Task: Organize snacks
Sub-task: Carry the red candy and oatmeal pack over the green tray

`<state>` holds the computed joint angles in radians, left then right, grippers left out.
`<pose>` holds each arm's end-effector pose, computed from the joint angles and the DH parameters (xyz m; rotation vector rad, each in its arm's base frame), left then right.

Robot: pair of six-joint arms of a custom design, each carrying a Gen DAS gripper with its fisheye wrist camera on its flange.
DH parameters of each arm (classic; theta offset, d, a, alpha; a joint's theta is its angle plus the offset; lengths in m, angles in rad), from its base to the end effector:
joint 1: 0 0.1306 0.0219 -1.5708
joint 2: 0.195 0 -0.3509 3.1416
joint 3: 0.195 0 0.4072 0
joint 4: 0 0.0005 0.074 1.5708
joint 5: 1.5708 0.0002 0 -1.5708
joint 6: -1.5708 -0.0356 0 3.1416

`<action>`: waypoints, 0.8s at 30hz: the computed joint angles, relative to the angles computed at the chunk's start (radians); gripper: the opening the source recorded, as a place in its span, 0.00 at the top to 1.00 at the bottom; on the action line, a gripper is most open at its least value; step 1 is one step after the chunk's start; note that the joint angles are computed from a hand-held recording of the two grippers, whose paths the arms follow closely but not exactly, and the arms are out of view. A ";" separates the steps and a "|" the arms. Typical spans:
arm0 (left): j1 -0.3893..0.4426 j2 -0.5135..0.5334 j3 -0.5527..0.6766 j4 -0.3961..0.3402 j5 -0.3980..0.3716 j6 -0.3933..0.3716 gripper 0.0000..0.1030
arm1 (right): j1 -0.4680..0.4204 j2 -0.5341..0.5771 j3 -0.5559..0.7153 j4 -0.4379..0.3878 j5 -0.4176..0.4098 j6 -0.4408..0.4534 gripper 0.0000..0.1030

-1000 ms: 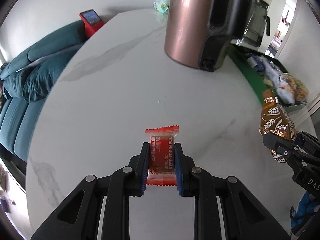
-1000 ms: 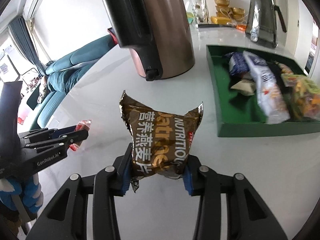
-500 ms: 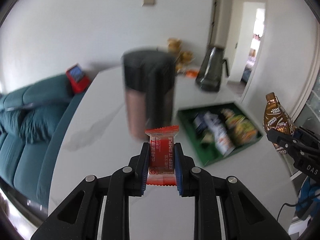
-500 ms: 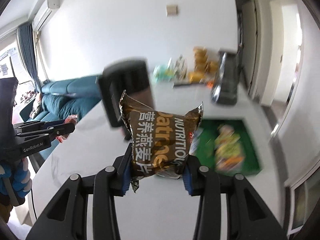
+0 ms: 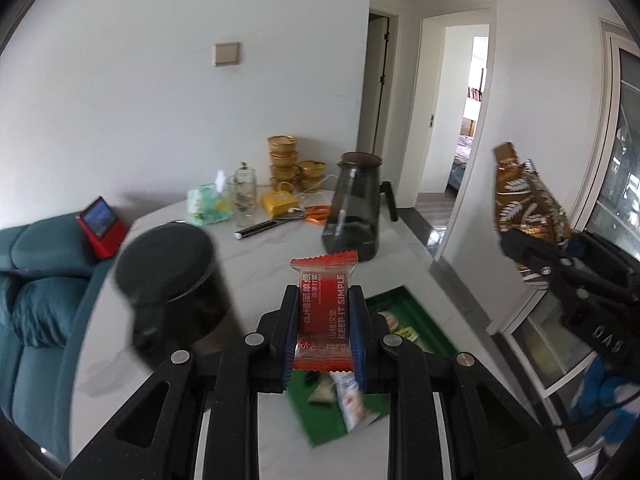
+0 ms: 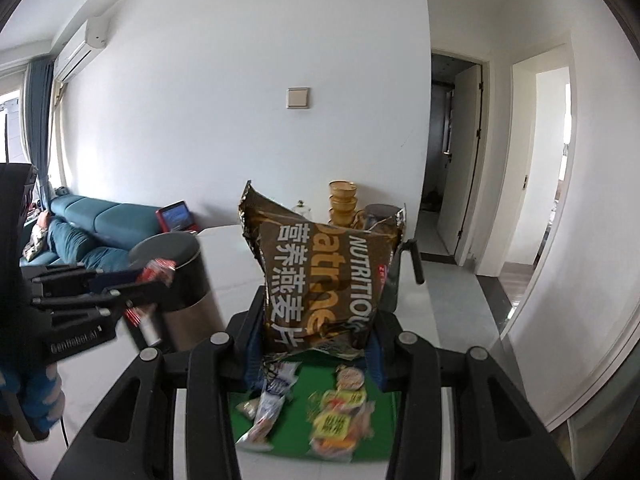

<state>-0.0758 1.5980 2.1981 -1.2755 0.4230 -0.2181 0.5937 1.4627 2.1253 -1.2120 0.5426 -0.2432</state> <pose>0.5156 -0.0543 0.6361 0.5449 2.1367 -0.3949 0.3938 0.2430 0.6759 -0.0420 2.0344 -0.0533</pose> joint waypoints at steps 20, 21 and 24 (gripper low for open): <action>-0.236 0.147 -0.198 0.071 -0.253 0.115 0.81 | -0.269 0.120 -0.284 0.078 -0.299 -0.017 0.72; -0.241 0.151 -0.204 0.071 -0.261 0.115 0.81 | -0.278 0.126 -0.289 0.080 -0.310 -0.012 0.72; -0.249 0.151 -0.230 0.077 -0.272 0.120 0.81 | -0.289 0.136 -0.304 0.079 -0.327 -0.012 0.72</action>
<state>-0.3250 1.7493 1.9684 -1.1986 0.1515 -0.0980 0.3047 1.5989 1.8211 -1.1334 0.2154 -0.2548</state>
